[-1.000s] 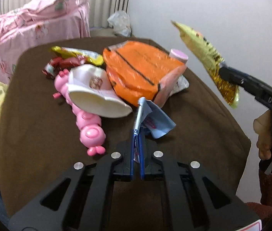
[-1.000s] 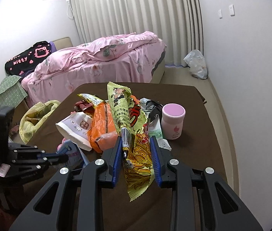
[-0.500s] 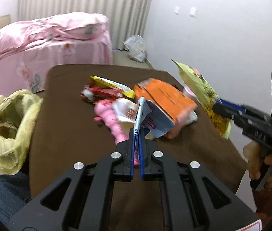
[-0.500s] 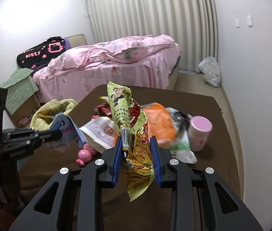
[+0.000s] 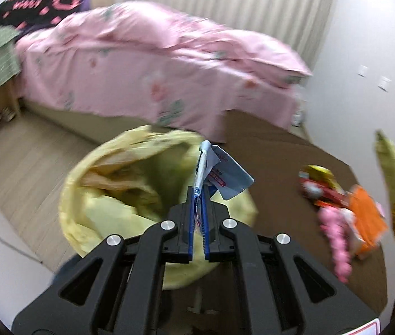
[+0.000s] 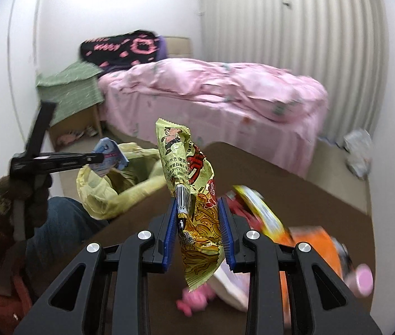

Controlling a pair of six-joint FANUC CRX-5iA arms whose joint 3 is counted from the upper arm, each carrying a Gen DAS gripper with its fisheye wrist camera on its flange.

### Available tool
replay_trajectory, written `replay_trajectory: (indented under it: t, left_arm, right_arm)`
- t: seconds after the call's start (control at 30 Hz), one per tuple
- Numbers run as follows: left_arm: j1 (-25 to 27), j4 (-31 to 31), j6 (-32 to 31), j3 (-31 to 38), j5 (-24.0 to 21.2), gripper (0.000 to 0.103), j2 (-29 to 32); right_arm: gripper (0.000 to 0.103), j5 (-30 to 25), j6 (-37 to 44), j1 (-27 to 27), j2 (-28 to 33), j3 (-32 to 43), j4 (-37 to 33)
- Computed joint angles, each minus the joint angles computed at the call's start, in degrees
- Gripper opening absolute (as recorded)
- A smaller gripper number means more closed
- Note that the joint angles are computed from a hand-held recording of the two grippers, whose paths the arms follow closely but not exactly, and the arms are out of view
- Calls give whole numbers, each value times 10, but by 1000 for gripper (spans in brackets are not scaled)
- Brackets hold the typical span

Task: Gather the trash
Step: 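Carry both items to the yellow trash bag and release them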

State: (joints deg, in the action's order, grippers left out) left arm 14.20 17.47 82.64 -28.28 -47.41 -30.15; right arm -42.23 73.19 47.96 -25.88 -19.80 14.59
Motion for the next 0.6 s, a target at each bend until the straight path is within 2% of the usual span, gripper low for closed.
replay_trajectory:
  t: [0.07,0.13,0.23,0.33,0.5,0.6]
  left_arm:
    - [25,10,-6,4,-6,4,33]
    - [40,19,-11,17,-31,4,78]
    - [38,-21,26,36,-36,4,112]
    - [40,-74,81,38,-26,4,111]
    - [63,-113,112,23,-19,4,97]
    - [86,-73,88,-3,-9,4,76]
  right_arm:
    - [27,-1,48,-3,47,42,-31]
    - [27,-19,96,-13,97,95,-78]
    - [27,-49,147,-26,167,165,-132]
    - [27,-77,187,-35,230,233,-180]
    - [27,-152,236,-46,342,353,-263]
    - [27,-208,253,-44,404,416,-286]
